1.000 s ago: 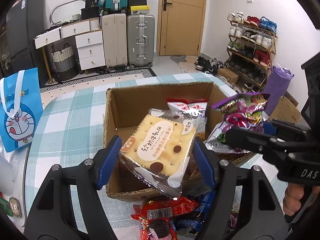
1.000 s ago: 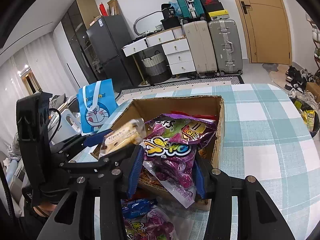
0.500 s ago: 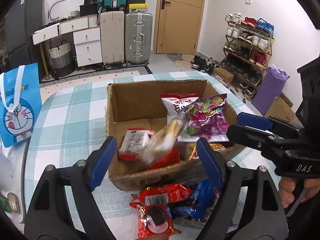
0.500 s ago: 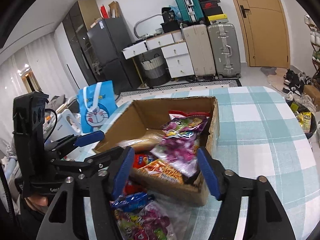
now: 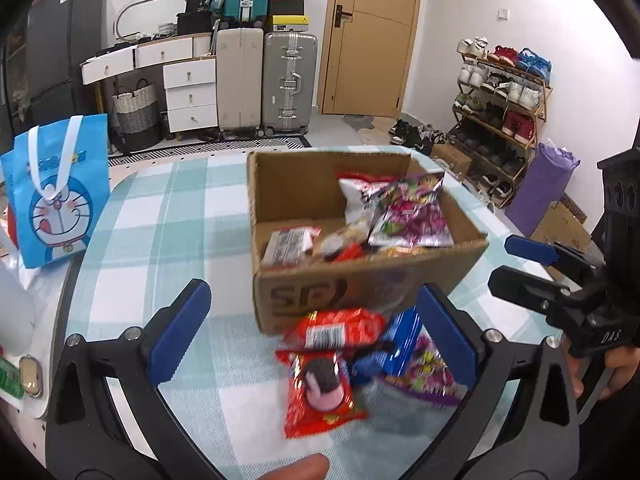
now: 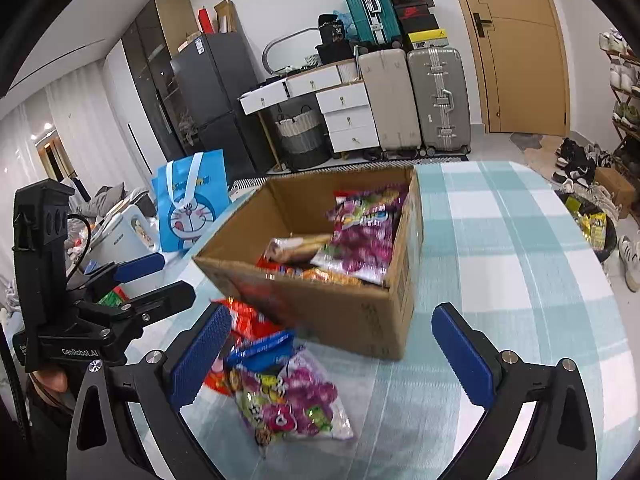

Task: Organize snacks
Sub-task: 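Move both open grippers back toward the remaining snacks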

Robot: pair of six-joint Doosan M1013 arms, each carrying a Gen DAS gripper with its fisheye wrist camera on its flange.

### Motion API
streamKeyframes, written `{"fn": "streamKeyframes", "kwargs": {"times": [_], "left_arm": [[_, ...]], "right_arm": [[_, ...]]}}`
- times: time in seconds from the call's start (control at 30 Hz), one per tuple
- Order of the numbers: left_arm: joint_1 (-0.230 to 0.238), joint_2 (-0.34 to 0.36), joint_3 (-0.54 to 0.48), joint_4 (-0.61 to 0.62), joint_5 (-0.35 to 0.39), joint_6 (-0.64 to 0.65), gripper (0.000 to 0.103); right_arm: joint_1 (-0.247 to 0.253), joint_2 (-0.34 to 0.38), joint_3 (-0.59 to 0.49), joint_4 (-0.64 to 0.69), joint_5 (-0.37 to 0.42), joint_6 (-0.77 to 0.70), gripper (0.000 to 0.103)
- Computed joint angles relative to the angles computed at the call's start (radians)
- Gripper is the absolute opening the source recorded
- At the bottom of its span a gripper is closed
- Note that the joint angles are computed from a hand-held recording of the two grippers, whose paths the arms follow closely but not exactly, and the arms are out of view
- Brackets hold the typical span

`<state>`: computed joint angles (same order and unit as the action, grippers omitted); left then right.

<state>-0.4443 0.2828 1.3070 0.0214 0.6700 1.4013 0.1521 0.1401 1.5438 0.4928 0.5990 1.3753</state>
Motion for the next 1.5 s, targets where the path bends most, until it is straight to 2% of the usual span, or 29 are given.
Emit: {"fn": "streamKeyframes", "kwargs": {"times": [0.2, 0.43, 0.63, 1.0, 1.33, 1.5], "left_arm": [[-0.006, -0.044, 0.075, 0.047, -0.007, -0.031, 0.103], [-0.003, -0.067, 0.129, 0.043, -0.029, -0.035, 0.103], [-0.004, -0.061, 0.127, 0.056, -0.003, -0.039, 0.103], [0.001, -0.032, 0.114, 0.042, 0.056, -0.022, 0.103], [0.005, -0.015, 0.105, 0.029, 0.08, -0.012, 0.103], [0.005, -0.006, 0.101, 0.021, 0.091, -0.006, 0.103]], "right_arm": [[0.012, -0.007, 0.029, -0.001, 0.006, 0.005, 0.102], [0.022, -0.008, 0.048, 0.004, 0.013, -0.015, 0.102], [0.025, 0.0, 0.05, 0.001, 0.042, -0.018, 0.102], [0.027, 0.021, 0.037, 0.075, 0.106, -0.067, 0.102], [0.049, 0.054, 0.017, 0.044, 0.173, -0.042, 0.102], [0.058, 0.064, 0.008, 0.011, 0.182, -0.016, 0.102]]}}
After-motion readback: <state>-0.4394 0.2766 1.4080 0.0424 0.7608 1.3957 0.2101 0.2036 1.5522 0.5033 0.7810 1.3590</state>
